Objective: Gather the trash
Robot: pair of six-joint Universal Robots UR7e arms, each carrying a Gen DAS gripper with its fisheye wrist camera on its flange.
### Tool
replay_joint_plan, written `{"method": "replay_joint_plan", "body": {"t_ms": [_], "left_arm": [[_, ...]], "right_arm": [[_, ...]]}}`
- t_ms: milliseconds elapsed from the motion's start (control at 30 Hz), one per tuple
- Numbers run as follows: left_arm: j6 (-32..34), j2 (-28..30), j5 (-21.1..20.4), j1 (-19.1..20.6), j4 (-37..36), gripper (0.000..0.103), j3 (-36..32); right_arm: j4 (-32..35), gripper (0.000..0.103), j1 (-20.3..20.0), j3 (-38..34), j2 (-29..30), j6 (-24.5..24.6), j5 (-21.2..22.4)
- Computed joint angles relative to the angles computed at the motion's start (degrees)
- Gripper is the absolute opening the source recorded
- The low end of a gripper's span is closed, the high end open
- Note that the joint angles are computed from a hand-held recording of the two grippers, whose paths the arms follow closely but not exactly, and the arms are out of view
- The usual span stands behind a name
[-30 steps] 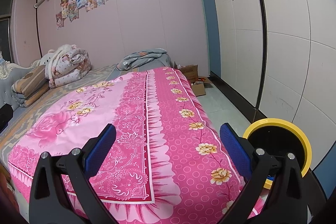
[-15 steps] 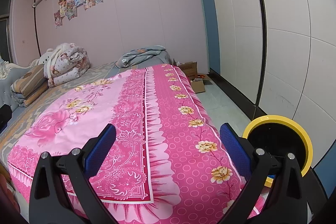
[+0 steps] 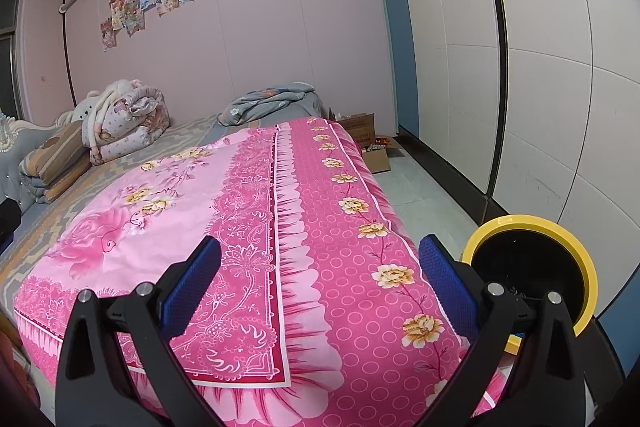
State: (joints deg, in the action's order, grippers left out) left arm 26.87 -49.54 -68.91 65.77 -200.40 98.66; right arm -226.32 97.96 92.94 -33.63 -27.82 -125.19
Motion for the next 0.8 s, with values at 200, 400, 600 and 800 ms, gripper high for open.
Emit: {"method": "replay_joint_plan", "body": {"t_ms": [200,400,600,800], "left_arm": [[-0.1,0.3,0.0,0.1,0.1,0.095,-0.3],[-0.1,0.5,-0.2,0.1,-0.1,0.095,-0.4],[-0.2,0.8,0.0,-0.1,0.4,0.095,-0.8],[-0.2,0.8,0.2,-0.2,0.4,0.095,-0.7]], "right_arm": [[0.1,0.095,-0.1,0.0,0.0,0.0,0.0],[0.1,0.095,-0.1,-0.1,0.1,0.1,0.0],[0.3,0.095,-0.2,-0.4,0.4,0.3,-0.2],[0.3,0.095,-0.2,-0.4,0.4,0.3,-0.2]]}}
